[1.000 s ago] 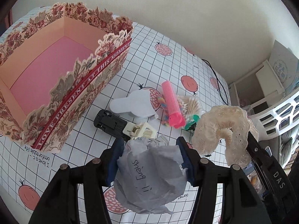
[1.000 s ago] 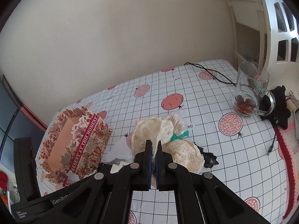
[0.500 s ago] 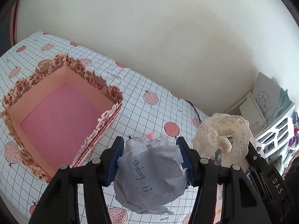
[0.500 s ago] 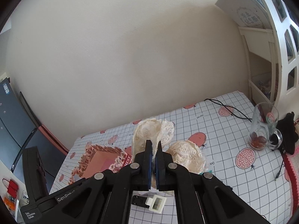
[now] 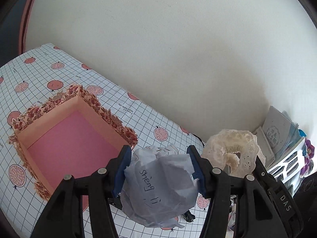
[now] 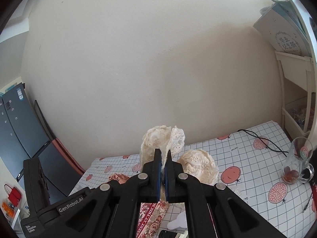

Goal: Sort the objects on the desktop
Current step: 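Carry the paper with the left tool while the right tool carries the scrunchie over the box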

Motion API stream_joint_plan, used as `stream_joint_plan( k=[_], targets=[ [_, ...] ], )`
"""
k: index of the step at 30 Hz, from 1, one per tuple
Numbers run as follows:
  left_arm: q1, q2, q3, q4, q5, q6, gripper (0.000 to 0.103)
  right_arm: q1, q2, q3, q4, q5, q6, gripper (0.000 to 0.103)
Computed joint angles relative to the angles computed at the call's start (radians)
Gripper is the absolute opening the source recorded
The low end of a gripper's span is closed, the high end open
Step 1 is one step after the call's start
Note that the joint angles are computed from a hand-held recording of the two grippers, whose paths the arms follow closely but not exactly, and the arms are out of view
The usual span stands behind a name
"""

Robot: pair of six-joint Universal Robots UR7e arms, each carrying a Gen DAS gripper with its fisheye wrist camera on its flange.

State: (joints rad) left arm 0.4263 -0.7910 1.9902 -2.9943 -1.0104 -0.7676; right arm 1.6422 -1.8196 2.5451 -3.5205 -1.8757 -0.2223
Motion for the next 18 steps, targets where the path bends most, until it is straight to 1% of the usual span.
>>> stream_joint_plan(
  k=[5,7,10,15,18],
  targets=[
    [0.017,-0.025,0.022,-0.019,0.011,-0.014,0.059,0.008,0.05,-0.003,-0.013,0.018,-0.002,0.003],
    [0.025,-0.034,0.031,-0.021,0.018,-0.026,0.059,0.005,0.057,-0.002,-0.008,0.038,0.014,0.003],
    [0.034,-0.053,0.052,-0.028,0.036,-0.047,0.059,0.016,0.076,-0.004,-0.008,0.048,0.027,0.003],
    [0.052,-0.086,0.085,-0.039,0.07,-0.085,0.06,0.01,0.111,-0.007,-0.009,0.091,0.044,0.003],
    [0.067,-0.105,0.104,-0.045,0.076,-0.106,0.06,0.008,0.136,-0.011,0.005,0.115,0.062,0.003]
  ],
)
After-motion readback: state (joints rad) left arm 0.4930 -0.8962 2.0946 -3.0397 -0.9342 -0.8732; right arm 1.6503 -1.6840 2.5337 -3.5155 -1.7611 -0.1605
